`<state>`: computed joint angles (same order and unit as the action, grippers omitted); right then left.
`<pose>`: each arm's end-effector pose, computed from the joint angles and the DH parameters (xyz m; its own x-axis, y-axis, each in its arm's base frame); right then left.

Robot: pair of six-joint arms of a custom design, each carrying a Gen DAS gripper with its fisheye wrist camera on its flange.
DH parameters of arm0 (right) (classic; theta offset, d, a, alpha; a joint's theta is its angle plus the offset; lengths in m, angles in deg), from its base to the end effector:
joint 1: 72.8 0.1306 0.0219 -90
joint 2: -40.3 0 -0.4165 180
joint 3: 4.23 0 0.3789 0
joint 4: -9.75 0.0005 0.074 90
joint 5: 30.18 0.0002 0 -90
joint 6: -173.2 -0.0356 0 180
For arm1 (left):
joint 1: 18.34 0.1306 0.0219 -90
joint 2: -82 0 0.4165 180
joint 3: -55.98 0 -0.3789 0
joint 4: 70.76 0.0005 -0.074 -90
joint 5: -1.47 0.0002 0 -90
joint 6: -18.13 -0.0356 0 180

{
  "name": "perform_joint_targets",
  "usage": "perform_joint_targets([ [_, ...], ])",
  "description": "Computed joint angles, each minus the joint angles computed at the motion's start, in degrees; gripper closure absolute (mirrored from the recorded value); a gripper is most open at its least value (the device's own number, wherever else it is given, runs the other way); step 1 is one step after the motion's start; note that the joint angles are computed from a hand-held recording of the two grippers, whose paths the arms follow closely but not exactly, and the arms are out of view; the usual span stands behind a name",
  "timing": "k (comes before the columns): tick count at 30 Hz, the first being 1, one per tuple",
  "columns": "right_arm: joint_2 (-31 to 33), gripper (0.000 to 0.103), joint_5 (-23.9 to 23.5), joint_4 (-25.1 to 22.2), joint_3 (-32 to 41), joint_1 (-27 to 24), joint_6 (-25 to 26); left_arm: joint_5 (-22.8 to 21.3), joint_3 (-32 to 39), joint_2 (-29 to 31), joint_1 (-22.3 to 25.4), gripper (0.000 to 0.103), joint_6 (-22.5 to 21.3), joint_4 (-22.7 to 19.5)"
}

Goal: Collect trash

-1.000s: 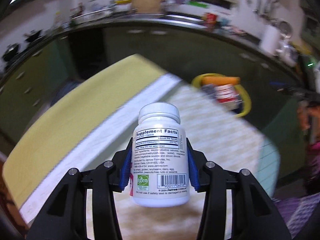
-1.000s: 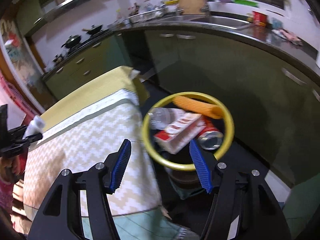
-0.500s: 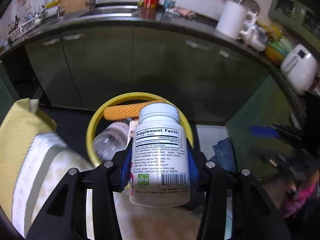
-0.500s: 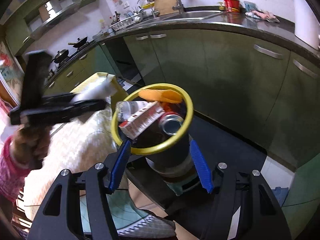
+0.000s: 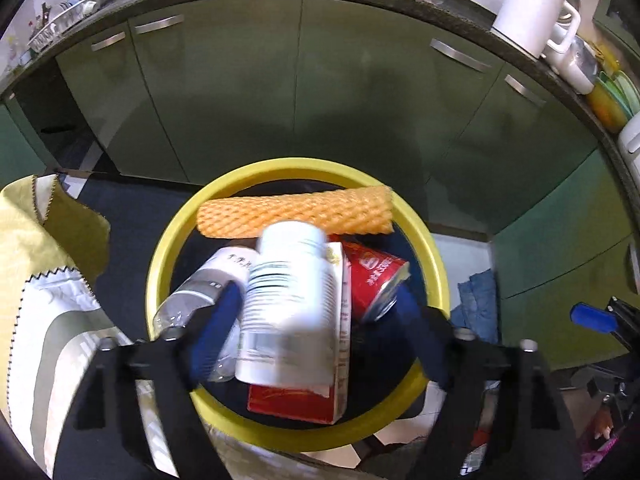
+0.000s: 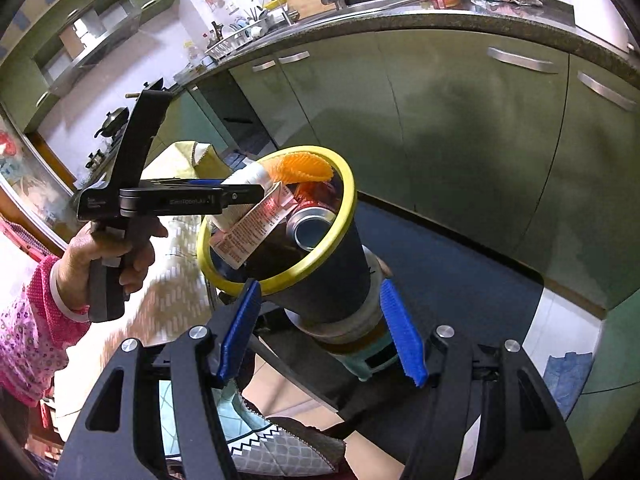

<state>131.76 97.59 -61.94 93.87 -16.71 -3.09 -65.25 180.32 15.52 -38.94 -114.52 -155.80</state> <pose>0.2706 0.3625 0.4981 -0.5435 0.6054 -0.5815 0.4716 0.7933 0.3850 0.5463 -0.2209 0.4809 -0.3754 0.8060 -0.4577 0.9220 0.3752 -0.0955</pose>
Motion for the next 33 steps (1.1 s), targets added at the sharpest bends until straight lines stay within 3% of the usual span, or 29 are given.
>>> perform_joint_targets([
  [5,0.94,0.041,0.48,-0.87,1.54,0.47,0.01,1.08,1.37,1.38,1.14,0.023,-0.80,-3.79],
  [11,2.31,0.041,1.50,-2.99,4.29,1.17,0.16,2.40,0.30,0.20,2.19,0.023,-2.31,-3.81],
  [18,4.19,0.038,2.96,-7.04,8.25,2.18,-0.44,8.10,1.89,-3.10,6.72,0.023,-4.15,-6.13],
  [22,6.42,0.035,2.95,-10.43,11.40,2.80,-0.52,12.80,-1.40,-9.16,13.71,0.011,-3.73,-2.99],
  [27,10.20,0.025,4.35,-12.03,17.32,4.09,3.12,17.86,-5.68,-15.82,25.54,0.007,-2.52,1.68],
  [30,13.42,0.012,5.96,-12.88,22.66,5.24,6.90,18.66,-9.47,-19.53,32.85,0.007,-0.61,7.78],
  [33,18.06,0.005,9.40,-15.60,30.69,6.96,10.60,17.35,-14.87,-23.53,39.88,0.007,3.03,17.18],
])
